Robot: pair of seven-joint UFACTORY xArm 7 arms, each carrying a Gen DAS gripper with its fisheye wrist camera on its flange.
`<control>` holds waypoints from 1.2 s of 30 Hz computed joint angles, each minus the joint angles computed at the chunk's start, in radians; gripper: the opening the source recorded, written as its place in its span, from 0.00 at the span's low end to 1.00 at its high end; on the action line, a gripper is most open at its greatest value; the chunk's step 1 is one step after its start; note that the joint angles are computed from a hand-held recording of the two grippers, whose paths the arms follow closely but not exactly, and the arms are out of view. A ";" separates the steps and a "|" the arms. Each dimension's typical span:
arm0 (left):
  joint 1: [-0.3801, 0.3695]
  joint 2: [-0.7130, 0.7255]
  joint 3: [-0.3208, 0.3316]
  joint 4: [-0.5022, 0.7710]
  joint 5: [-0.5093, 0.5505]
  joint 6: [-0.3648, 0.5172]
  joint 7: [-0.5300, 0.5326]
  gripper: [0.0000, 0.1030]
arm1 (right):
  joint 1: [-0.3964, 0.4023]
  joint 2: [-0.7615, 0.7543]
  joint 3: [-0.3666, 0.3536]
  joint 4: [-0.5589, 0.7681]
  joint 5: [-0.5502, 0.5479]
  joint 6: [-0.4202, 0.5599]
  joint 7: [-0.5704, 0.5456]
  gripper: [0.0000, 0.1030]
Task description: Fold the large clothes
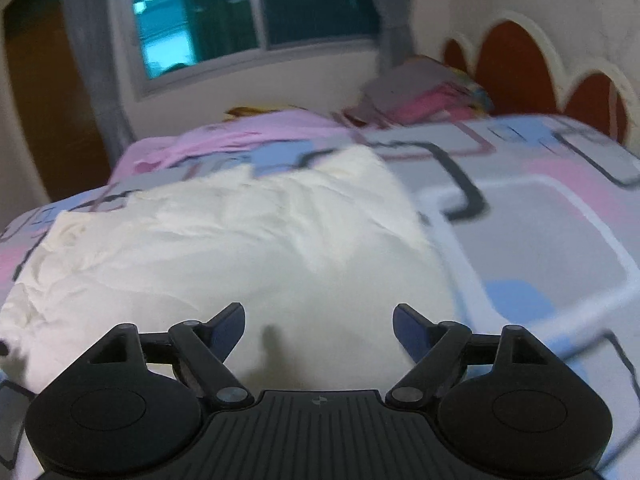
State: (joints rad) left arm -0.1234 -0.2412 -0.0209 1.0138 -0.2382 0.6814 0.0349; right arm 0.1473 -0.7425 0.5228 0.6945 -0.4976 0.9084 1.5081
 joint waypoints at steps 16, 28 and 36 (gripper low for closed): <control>-0.005 0.048 0.060 -0.011 -0.373 0.039 0.103 0.99 | 0.065 -0.160 -0.074 -0.207 0.246 -0.165 0.140 0.83; -0.002 0.160 0.021 0.049 -0.535 -0.084 0.192 0.55 | -0.121 -0.171 -0.027 -0.253 0.236 -0.348 0.322 0.60; 0.009 0.144 0.014 0.060 -0.568 -0.066 0.263 0.20 | -0.126 -0.116 -0.006 -0.124 0.168 -0.206 0.257 0.25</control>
